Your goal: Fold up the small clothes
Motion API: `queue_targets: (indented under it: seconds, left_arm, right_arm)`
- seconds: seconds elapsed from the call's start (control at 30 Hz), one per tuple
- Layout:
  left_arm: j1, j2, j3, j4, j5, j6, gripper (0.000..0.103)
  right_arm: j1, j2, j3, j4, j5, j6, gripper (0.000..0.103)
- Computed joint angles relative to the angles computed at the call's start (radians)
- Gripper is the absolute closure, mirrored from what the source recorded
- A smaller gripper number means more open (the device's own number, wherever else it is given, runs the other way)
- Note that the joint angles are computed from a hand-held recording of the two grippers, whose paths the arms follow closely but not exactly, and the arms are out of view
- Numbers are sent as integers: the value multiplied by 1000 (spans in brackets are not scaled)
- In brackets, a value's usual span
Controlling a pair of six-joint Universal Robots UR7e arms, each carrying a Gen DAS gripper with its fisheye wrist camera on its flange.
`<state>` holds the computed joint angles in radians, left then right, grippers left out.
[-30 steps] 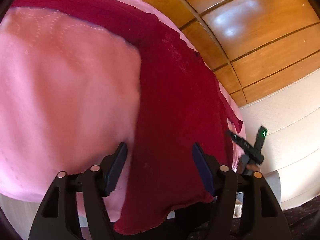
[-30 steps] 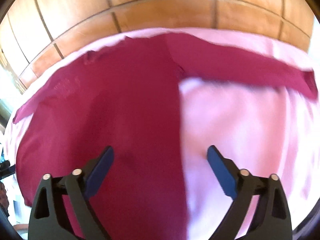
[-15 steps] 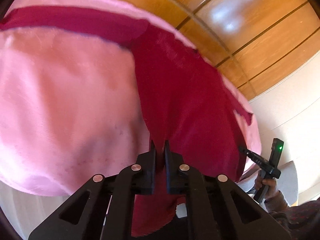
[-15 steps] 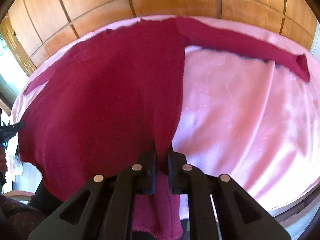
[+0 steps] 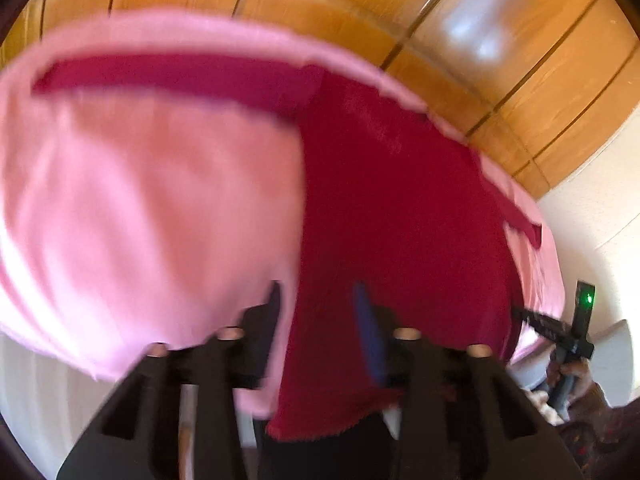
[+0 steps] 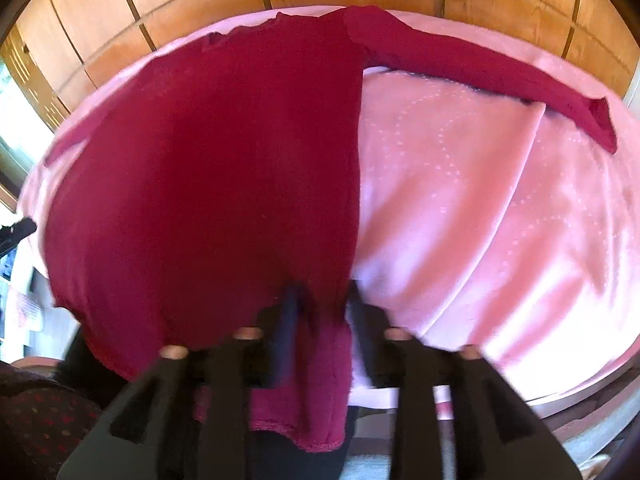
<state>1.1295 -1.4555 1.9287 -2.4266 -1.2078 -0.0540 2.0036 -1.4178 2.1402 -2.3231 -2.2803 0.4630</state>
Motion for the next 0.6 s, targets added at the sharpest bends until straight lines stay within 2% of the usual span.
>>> queue_targets:
  seconds: [0.07,0.1,0.17,0.23,0.27,0.33,0.4,0.5,0.57,0.6]
  left_arm:
    - [-29,11,-3,-65,25,32,59]
    - [-40,24,-3,-101,31,44,58]
    - [-51,65,-9,-186,19,76,45]
    - [-66,130,-27,-224,27,90,45]
    - [-66,166,-40,-229,6,104,45]
    - [-71,223,-51,-249,7,107,40]
    - [-75,266,-73,-208,-19,98,37]
    - [-92,316,-81,-199,3,115,22]
    - [-96,339,-91,-166,12,116,10]
    - [-96,345,-94,-155,11,118,8]
  right_arm:
    - [-4,-25,2,-42,6,-3,50]
    - [-8,-36,4,-65,8,-1,45]
    - [-35,-72,20,-151,7,10,35]
    - [-91,-113,40,-249,17,28,35]
    - [-117,-125,45,-290,14,30,35]
    - [-183,-146,47,-372,-12,29,40]
    - [-251,-163,45,-444,-6,24,61]
    - [-378,-186,44,-601,54,42,66]
    - [-472,-192,44,-698,149,65,66]
    - [-509,-179,33,-737,165,80,66]
